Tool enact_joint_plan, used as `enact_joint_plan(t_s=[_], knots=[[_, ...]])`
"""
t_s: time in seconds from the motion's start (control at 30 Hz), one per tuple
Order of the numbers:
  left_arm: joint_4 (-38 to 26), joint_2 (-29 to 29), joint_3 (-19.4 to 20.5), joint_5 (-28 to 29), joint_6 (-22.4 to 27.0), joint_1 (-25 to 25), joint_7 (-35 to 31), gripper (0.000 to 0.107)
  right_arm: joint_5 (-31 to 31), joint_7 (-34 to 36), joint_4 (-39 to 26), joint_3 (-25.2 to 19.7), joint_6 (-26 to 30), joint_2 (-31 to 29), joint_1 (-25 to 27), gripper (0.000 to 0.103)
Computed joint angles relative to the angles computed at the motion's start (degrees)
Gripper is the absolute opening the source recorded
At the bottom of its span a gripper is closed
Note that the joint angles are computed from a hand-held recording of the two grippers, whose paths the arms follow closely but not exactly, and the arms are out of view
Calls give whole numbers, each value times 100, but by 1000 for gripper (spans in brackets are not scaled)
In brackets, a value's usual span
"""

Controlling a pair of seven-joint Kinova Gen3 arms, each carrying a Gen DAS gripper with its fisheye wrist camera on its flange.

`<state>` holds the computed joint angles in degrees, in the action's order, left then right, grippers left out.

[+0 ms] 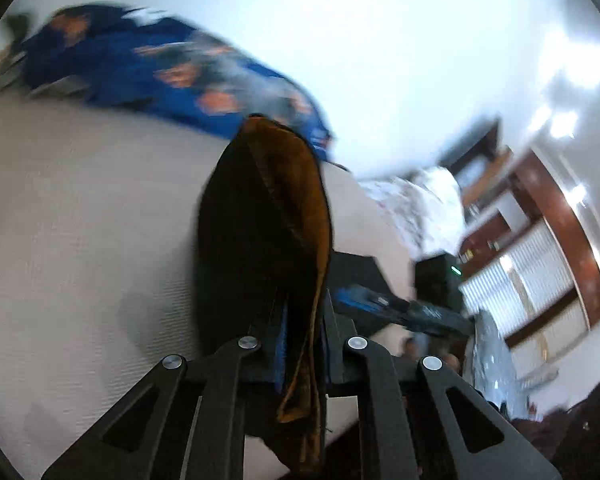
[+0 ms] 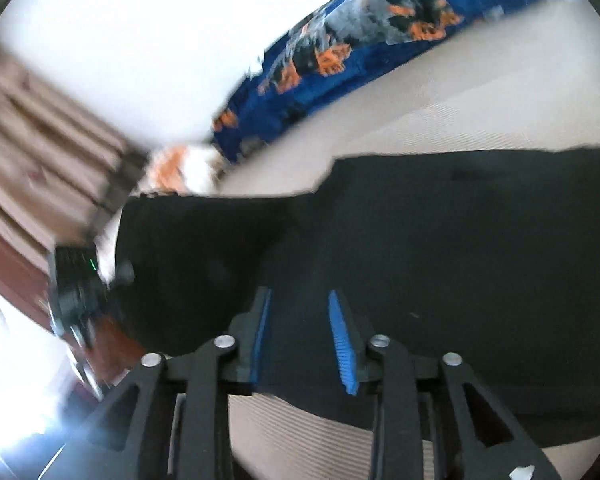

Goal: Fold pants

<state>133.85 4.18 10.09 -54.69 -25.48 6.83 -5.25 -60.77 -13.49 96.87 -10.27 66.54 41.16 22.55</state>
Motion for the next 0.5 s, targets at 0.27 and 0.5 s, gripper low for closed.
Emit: enact_joint_plan(t_s=[0.27,0.5], knots=[[-1771,1646,739,-22,208,414,-179,17,-474,-615,-481,-41,1112,541,456,54],[-2000,1949,991,360,390,338,-675,53,-451,-1446,-1171,-6,1706,1192,645,56]])
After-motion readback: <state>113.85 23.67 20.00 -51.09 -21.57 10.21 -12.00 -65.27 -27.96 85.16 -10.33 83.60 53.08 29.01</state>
